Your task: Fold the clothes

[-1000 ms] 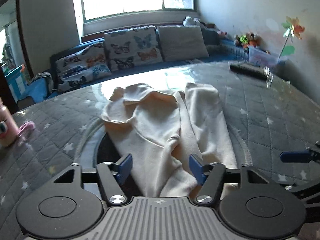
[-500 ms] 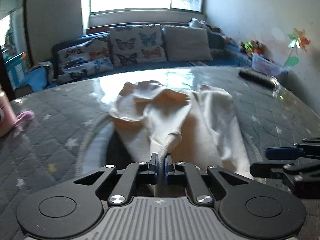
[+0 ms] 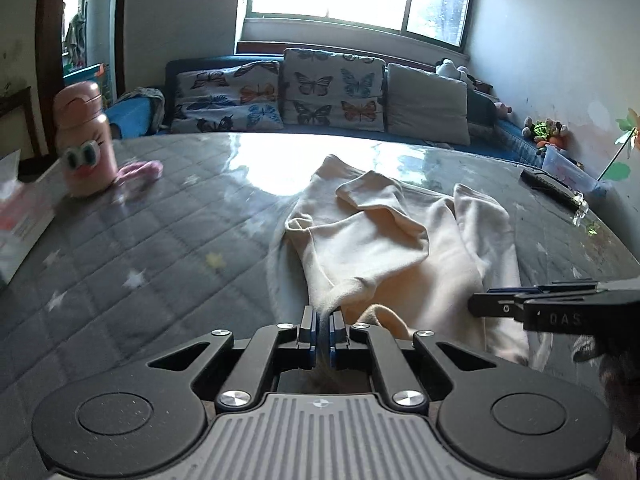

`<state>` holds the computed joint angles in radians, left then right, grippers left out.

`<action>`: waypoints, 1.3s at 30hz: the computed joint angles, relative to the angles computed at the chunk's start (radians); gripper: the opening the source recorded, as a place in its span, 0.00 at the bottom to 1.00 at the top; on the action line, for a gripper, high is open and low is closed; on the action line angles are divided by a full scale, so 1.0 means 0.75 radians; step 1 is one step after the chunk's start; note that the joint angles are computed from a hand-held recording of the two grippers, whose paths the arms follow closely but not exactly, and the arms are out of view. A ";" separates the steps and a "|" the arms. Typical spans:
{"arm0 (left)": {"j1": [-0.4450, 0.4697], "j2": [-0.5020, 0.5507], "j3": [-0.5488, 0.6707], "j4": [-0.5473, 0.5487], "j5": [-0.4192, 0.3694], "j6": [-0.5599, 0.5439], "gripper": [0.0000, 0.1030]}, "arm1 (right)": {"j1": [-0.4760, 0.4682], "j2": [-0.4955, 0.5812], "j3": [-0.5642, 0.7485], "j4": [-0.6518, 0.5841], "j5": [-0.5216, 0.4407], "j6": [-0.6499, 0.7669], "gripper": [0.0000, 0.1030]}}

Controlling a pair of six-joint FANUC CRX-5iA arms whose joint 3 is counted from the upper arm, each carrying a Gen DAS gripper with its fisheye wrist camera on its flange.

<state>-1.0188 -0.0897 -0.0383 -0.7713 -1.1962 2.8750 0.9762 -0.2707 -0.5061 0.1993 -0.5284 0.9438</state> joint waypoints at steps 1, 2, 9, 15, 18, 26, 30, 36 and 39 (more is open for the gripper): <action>-0.015 -0.013 -0.010 0.003 -0.016 0.009 0.06 | 0.010 -0.014 -0.003 -0.015 -0.019 0.014 0.24; -0.031 -0.025 -0.020 0.005 -0.030 0.020 0.06 | 0.019 -0.029 -0.007 -0.029 -0.037 0.027 0.24; -0.156 -0.104 -0.086 0.022 -0.108 0.107 0.06 | 0.114 -0.158 -0.068 -0.064 -0.146 0.076 0.24; -0.218 -0.130 -0.118 0.060 -0.153 0.115 0.07 | 0.111 -0.204 -0.091 0.035 -0.138 0.009 0.24; -0.224 -0.146 -0.119 0.057 -0.147 0.106 0.11 | 0.049 -0.177 -0.096 0.119 -0.098 -0.080 0.25; -0.188 -0.128 -0.064 -0.003 -0.120 0.004 0.27 | -0.132 -0.046 -0.043 0.130 0.018 -0.148 0.25; -0.093 -0.113 -0.045 0.014 -0.046 -0.053 0.33 | -0.187 0.027 0.006 0.064 0.058 -0.109 0.34; 0.082 -0.045 -0.014 0.097 0.081 -0.159 0.38 | -0.271 0.133 0.132 -0.194 0.058 0.062 0.34; 0.179 -0.002 -0.001 0.172 0.159 -0.197 0.40 | -0.320 0.175 0.198 -0.366 0.043 0.179 0.34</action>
